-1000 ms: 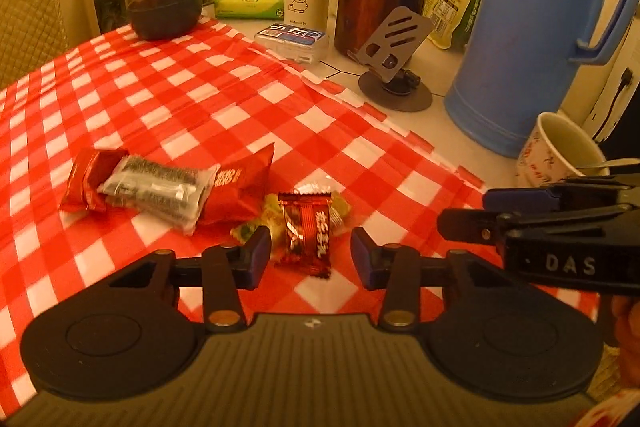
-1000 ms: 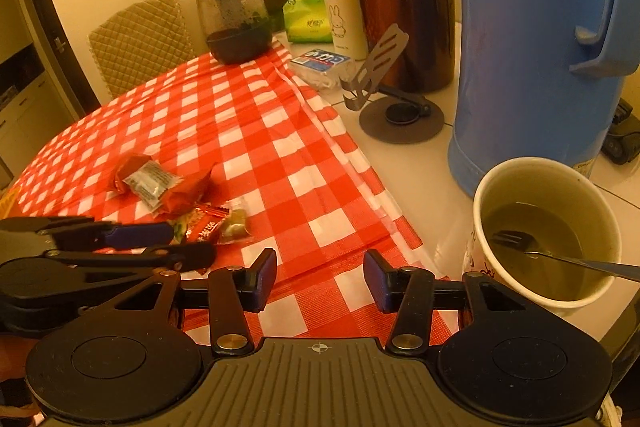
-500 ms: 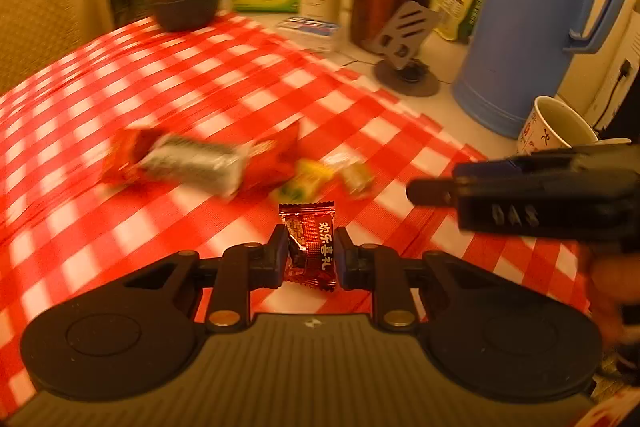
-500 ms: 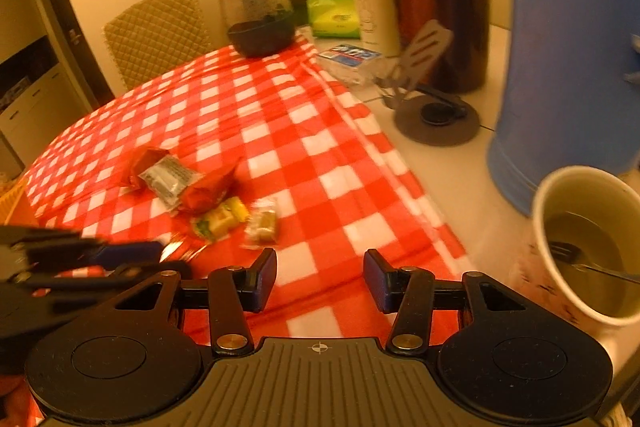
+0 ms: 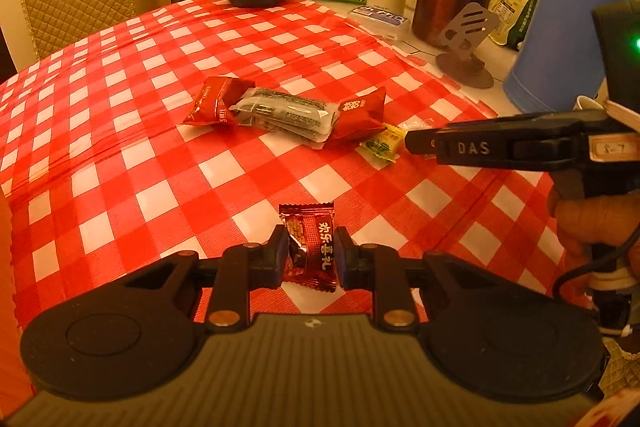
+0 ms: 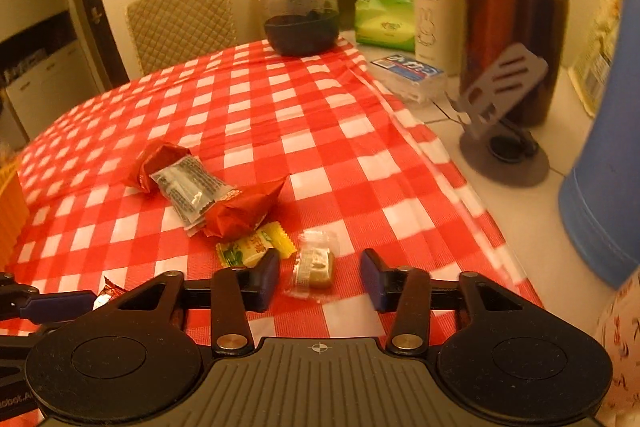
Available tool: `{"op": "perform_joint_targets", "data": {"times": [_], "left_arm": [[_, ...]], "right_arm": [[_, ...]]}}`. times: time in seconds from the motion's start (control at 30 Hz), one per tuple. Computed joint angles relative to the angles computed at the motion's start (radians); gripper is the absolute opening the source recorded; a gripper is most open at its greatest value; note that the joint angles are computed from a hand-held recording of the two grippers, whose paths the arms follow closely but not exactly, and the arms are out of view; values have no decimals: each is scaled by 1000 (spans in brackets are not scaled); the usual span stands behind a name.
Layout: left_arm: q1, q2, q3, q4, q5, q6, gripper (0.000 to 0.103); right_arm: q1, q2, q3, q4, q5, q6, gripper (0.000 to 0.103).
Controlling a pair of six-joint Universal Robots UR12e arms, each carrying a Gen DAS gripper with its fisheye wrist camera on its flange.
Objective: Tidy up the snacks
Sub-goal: 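Grasp the dark red candy with the left tool while the right tool grasps the clear-wrapped cake, then carry the dark red candy and clear-wrapped cake over the orange tray and open both tools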
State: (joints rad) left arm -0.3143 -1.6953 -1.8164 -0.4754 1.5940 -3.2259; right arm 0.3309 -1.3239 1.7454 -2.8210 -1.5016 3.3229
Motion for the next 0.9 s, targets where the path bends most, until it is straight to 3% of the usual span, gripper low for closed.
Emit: {"op": "perform_joint_targets", "data": {"times": [0.1, 0.23, 0.67, 0.9], "left_arm": [[-3, -2, -4, 4, 8, 2, 22], [-10, -4, -11, 17, 24, 13, 25], [-17, 6, -8, 7, 46, 30, 22], [-18, 58, -15, 0, 54, -34, 22]], "right_arm": [[8, 2, -6, 13, -23, -44, 23], [14, -5, 5, 13, -41, -66, 22], [18, -70, 52, 35, -18, 18, 21], [35, -117, 57, 41, -5, 28, 21]]}}
